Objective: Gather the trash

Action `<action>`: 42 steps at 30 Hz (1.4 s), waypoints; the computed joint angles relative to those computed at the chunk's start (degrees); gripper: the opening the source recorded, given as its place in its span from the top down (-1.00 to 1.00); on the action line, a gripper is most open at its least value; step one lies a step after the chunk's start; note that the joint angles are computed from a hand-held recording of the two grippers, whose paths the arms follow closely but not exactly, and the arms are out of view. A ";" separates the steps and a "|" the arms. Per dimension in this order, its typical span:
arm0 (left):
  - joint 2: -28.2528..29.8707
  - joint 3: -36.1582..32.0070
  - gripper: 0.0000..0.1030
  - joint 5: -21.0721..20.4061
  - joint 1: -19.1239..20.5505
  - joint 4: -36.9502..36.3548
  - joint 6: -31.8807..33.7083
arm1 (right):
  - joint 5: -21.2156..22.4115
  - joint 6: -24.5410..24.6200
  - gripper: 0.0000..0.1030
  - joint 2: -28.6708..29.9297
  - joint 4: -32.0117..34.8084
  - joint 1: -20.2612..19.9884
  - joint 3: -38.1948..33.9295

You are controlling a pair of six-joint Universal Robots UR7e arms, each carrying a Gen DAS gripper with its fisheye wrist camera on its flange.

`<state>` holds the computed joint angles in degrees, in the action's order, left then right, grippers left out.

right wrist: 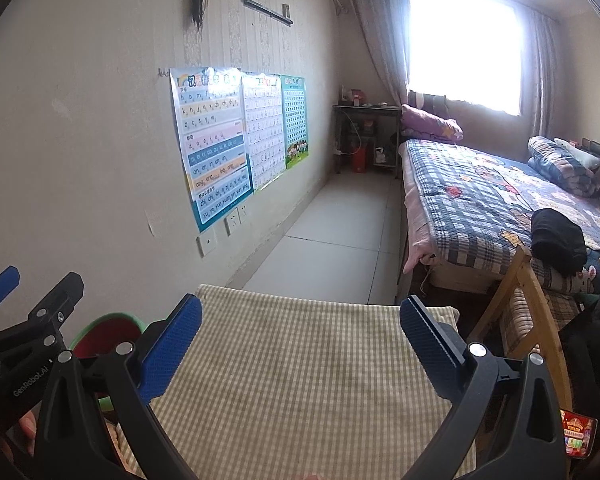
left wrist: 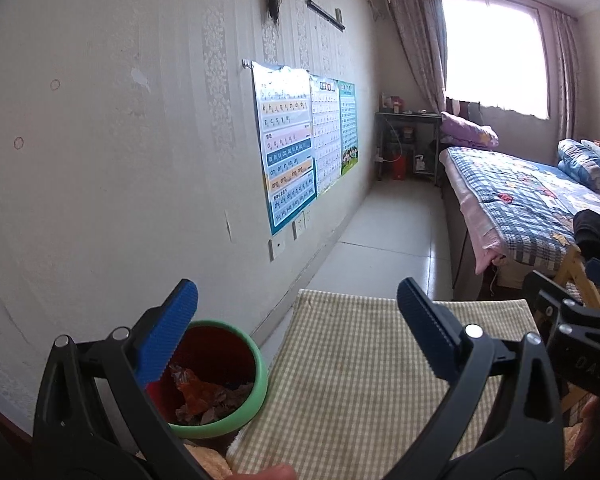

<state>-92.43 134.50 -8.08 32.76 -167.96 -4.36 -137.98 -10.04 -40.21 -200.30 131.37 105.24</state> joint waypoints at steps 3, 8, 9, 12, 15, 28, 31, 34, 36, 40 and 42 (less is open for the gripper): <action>-0.36 -0.36 -0.90 -0.23 0.62 3.09 -2.20 | 0.10 -0.10 -0.86 0.10 -0.16 -0.12 -0.02; -1.35 -0.66 -0.90 -0.88 1.08 7.22 -5.27 | -0.12 0.17 -0.86 0.24 0.49 -0.25 -0.13; -1.49 -0.64 -0.90 -0.94 1.12 7.31 -5.22 | -0.18 0.21 -0.86 0.36 0.61 -0.30 -0.30; -1.82 -0.62 -0.90 -1.12 1.23 8.03 -5.71 | -0.38 0.33 -0.86 0.49 0.95 -0.35 -0.50; -2.44 -0.75 -0.90 -1.40 1.42 10.38 -7.46 | -0.52 0.56 -0.86 0.59 1.48 -0.48 -0.56; -2.99 -1.10 -0.90 -1.92 2.09 12.59 -9.41 | -0.79 0.78 -0.86 0.78 1.48 -0.47 -0.42; -3.15 -1.20 -0.90 -2.10 2.10 13.34 -9.91 | -0.94 1.05 -0.86 0.82 1.66 -0.45 -0.36; -3.16 -1.17 -0.90 -2.28 2.22 13.75 -10.36 | -0.97 1.20 -0.86 0.76 1.64 -0.51 -0.06; -3.21 -1.31 -0.90 -2.42 2.34 14.45 -10.84 | -0.99 1.26 -0.86 0.77 1.78 -0.53 0.03; -3.53 -1.30 -0.90 -2.49 2.38 15.60 -11.88 | -1.03 1.72 -0.86 0.83 2.06 -0.59 0.06; -3.70 -1.21 -0.90 -2.64 2.40 15.57 -11.98 | -1.04 1.93 -0.86 0.81 2.26 -0.66 0.10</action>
